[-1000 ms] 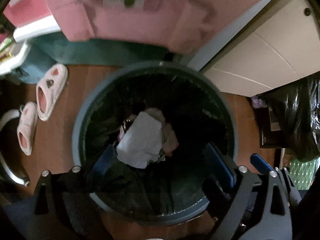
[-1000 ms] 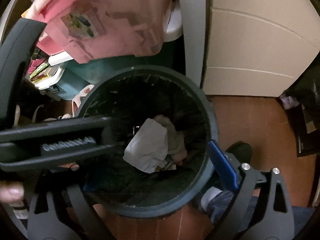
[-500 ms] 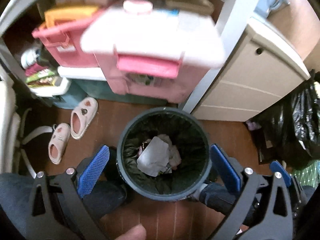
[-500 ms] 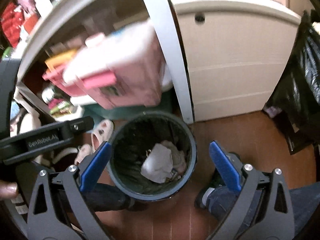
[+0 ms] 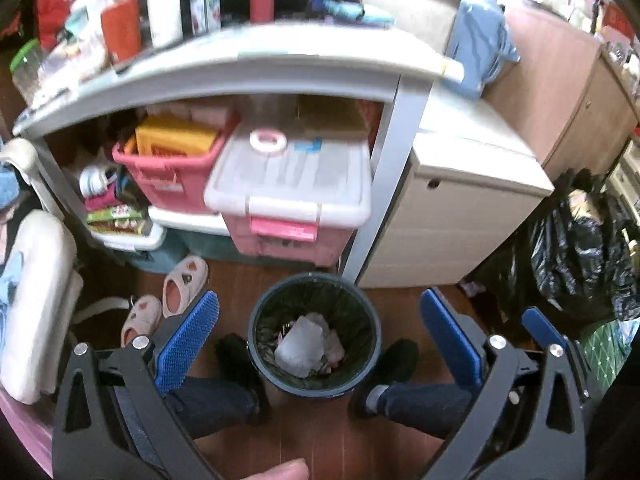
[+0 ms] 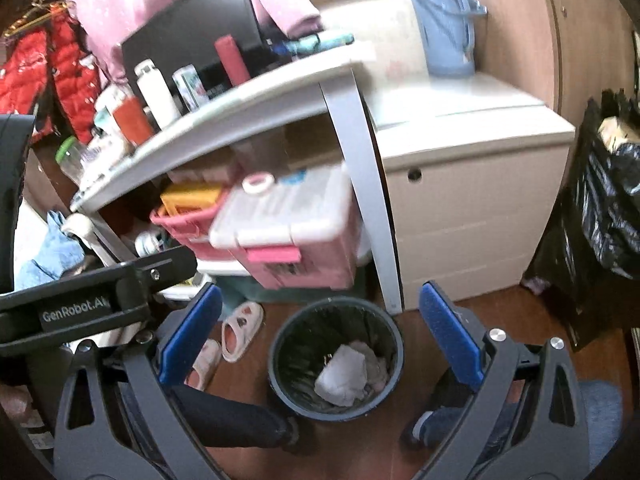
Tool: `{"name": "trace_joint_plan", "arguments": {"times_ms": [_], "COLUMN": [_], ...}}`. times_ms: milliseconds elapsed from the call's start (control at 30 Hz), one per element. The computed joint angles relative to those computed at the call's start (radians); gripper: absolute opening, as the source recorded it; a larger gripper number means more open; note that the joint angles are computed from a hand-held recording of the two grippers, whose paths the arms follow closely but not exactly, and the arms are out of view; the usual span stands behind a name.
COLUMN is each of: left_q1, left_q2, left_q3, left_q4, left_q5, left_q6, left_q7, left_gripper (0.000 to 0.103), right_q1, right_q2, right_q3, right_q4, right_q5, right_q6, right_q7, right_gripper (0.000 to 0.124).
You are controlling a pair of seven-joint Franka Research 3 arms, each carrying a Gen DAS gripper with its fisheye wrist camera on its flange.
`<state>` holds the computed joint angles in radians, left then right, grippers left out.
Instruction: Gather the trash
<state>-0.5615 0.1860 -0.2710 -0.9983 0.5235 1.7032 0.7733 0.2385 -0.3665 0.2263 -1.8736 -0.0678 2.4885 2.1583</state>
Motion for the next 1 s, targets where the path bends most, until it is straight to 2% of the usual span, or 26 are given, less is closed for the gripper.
{"name": "trace_joint_plan", "arguments": {"times_ms": [333, 633, 833, 1000], "left_q1": [-0.093, -0.157, -0.173, -0.158], "left_q2": [0.025, 0.031, 0.034, 0.009], "left_q3": [0.009, 0.030, 0.038, 0.030], "left_q4": [0.158, 0.222, 0.243, 0.202], "left_q5": [0.136, 0.228, 0.244, 0.232], "left_q6": [-0.063, -0.078, -0.077, -0.061], "left_q7": [-0.004, 0.011, 0.013, -0.002], "left_gripper": [0.098, 0.098, 0.098, 0.098], "right_q1": [-0.014, -0.022, -0.029, -0.035], "right_q2": [-0.038, -0.049, -0.054, -0.061], "right_q3": [0.022, 0.035, 0.045, 0.050], "right_q4": [0.050, 0.070, 0.081, 0.076], "right_q5": [-0.023, -0.031, -0.041, -0.047], "right_q6": [0.017, 0.043, 0.046, 0.054], "right_q7": [0.006, 0.002, -0.002, 0.000], "right_gripper": [0.098, 0.098, 0.098, 0.098]}}
